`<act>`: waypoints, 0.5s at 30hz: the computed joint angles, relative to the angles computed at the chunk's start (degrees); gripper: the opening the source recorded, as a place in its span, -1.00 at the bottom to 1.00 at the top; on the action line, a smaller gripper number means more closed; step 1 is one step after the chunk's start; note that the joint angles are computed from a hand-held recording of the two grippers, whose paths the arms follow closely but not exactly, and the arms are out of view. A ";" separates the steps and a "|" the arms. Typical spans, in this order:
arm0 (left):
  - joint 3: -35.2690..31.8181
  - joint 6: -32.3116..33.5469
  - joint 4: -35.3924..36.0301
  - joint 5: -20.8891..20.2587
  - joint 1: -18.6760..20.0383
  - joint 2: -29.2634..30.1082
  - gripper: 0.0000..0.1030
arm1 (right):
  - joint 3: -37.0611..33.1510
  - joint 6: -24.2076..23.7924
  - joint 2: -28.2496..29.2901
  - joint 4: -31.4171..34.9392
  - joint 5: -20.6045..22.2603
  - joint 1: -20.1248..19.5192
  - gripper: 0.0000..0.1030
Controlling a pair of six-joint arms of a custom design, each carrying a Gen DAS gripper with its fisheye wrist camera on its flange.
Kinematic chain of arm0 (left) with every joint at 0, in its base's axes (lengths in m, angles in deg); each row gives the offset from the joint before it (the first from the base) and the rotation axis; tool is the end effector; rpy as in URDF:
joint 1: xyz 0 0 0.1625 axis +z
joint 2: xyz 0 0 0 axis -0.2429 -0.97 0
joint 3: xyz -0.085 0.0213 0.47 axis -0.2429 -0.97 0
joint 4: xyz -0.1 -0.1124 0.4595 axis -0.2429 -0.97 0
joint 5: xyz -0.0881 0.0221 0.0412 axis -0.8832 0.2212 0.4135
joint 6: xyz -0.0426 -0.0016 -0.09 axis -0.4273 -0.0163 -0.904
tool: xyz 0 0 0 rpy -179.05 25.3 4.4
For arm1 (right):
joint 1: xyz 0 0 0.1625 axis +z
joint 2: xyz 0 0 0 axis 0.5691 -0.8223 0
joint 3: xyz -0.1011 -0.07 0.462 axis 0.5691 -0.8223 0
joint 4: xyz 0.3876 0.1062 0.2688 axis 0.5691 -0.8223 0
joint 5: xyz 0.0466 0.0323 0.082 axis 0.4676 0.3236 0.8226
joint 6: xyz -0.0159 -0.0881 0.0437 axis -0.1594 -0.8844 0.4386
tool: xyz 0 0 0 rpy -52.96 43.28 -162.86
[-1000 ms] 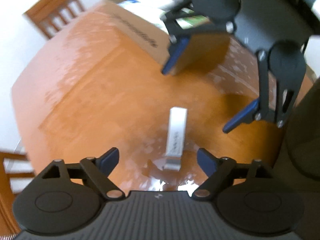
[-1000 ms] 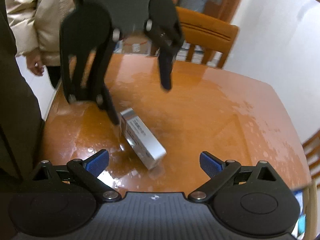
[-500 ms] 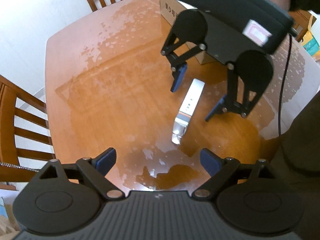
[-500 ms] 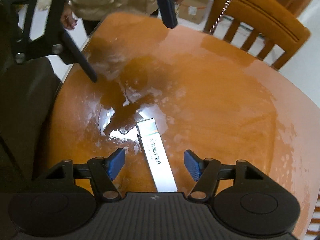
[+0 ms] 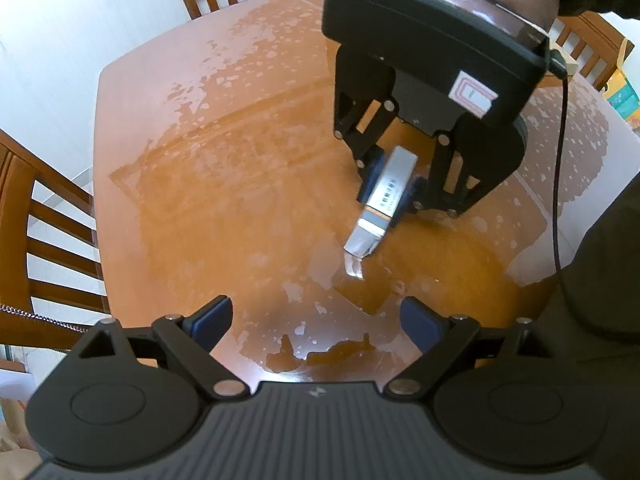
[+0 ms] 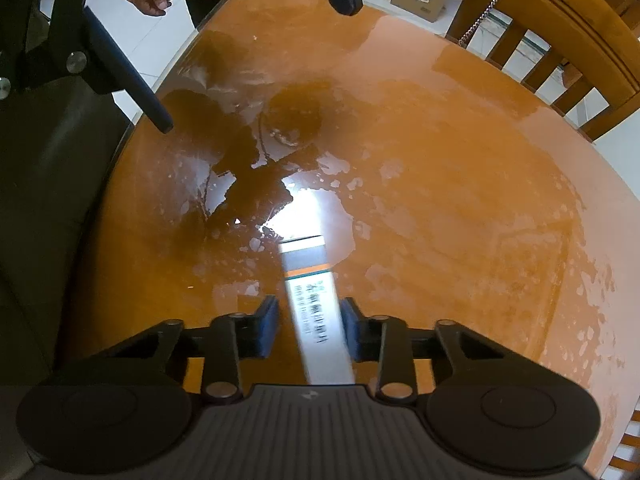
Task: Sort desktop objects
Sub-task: 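Grasp the tablet box by its end with the right gripper and lift it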
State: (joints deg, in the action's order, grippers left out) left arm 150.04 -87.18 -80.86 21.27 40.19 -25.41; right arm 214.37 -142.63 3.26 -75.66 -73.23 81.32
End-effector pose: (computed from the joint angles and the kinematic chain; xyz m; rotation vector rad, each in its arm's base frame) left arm -0.1729 -0.2856 0.1902 1.1762 2.2679 -0.0633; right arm 0.2260 -0.2855 0.0636 2.0203 -1.6817 -0.6642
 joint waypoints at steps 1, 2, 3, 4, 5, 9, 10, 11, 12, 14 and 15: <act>0.02 -0.01 -0.07 -0.06 0.06 0.01 0.77 | -0.01 -0.03 0.07 -0.16 0.03 -0.08 -0.49; 0.05 0.03 -0.05 -0.14 0.03 0.02 0.77 | 0.09 0.00 0.06 -0.61 0.09 -0.17 -0.51; 0.09 0.08 -0.08 -0.19 0.00 0.06 0.77 | 0.25 0.03 0.02 -1.24 0.16 -0.27 -0.52; 0.11 0.12 -0.21 -0.23 -0.06 0.19 0.77 | 0.44 0.33 -0.18 -1.76 0.29 -0.35 -0.52; 0.10 0.07 -0.18 -0.39 -0.15 0.25 0.77 | 0.65 0.73 -0.43 -2.27 0.44 -0.44 -0.52; 0.09 0.23 -0.02 -1.32 -0.60 0.42 0.77 | 0.68 5.69 -4.02 -1.18 2.48 -0.56 -0.53; 0.00 0.72 -0.38 -1.55 -0.49 0.95 0.77 | 0.92 7.29 -5.16 -1.36 2.88 -0.50 -0.53; -0.09 0.96 -0.54 -1.74 -0.47 1.35 0.77 | 1.27 9.13 -6.50 -1.79 3.37 -0.44 -0.53; -0.20 1.28 -0.75 -1.96 -0.41 1.82 0.77 | 1.66 11.10 -7.85 -2.35 3.83 -0.35 -0.53; -0.54 2.20 -1.31 -2.32 -0.10 3.13 0.77 | 2.52 15.79 -11.18 -3.19 5.07 -0.72 -0.53; -0.75 2.64 -1.55 -2.45 0.04 3.85 0.77 | 2.92 18.26 -12.86 -3.59 5.67 -0.91 -0.53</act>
State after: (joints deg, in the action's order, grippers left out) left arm 149.29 -84.54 -82.41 18.82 40.23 -21.56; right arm 217.29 -124.37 -9.60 -79.25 -67.56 80.41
